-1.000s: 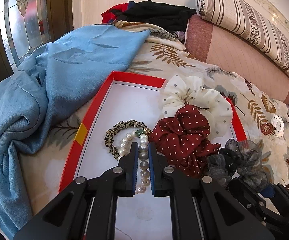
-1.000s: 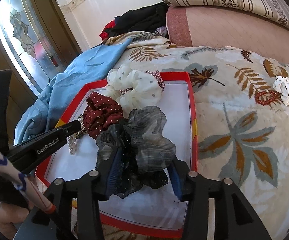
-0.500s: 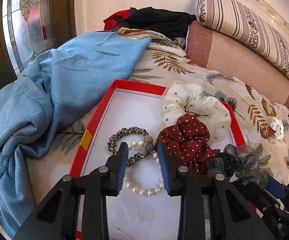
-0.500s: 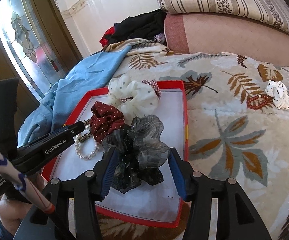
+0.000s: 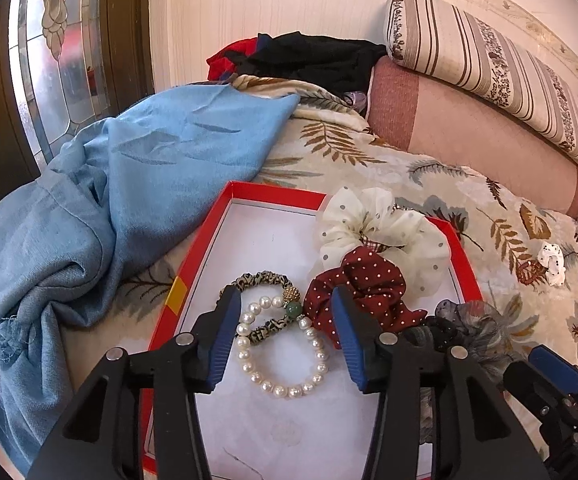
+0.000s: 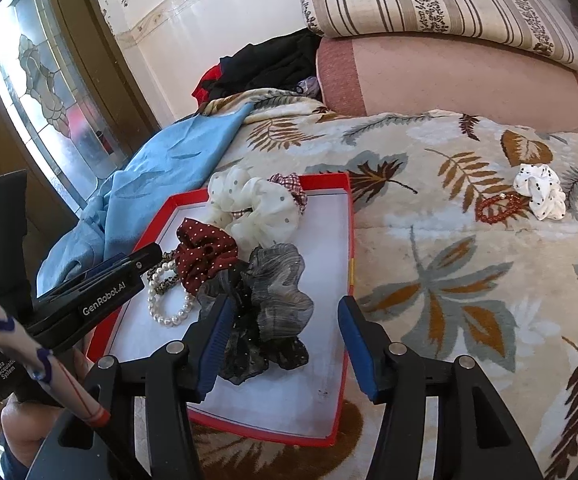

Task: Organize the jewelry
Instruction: 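Open the left tool to drop the pearl bracelet while the right tool releases the grey scrunchie, then move both tools toward the white dotted scrunchie and red bead bracelet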

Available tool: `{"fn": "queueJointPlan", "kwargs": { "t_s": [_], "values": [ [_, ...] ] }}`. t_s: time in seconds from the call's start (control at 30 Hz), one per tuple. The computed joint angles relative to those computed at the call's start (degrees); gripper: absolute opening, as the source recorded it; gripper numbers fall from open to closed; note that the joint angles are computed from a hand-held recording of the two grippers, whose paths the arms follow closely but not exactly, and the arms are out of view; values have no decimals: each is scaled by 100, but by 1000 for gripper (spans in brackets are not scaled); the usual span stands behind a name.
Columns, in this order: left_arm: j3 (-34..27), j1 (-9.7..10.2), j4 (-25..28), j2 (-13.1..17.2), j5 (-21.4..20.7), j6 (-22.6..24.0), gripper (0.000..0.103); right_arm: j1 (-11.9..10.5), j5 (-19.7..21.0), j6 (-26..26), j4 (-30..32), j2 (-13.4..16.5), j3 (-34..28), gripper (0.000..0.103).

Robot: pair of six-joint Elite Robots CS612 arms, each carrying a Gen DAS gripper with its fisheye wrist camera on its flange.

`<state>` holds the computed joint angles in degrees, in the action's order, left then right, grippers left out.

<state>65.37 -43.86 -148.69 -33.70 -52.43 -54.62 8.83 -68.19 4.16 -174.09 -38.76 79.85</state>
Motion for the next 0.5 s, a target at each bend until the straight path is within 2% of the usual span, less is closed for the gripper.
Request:
{"fn": "queueJointPlan", "kwargs": {
  "t_s": [0.3,0.5],
  "values": [
    [-73,-28,-19,35,100,62,48,-108,-12,146,-116,-54,108,59],
    [-99,-63,-122,53,251,37,49,-279,-147,301,-289,-120,285,62]
  ]
}}
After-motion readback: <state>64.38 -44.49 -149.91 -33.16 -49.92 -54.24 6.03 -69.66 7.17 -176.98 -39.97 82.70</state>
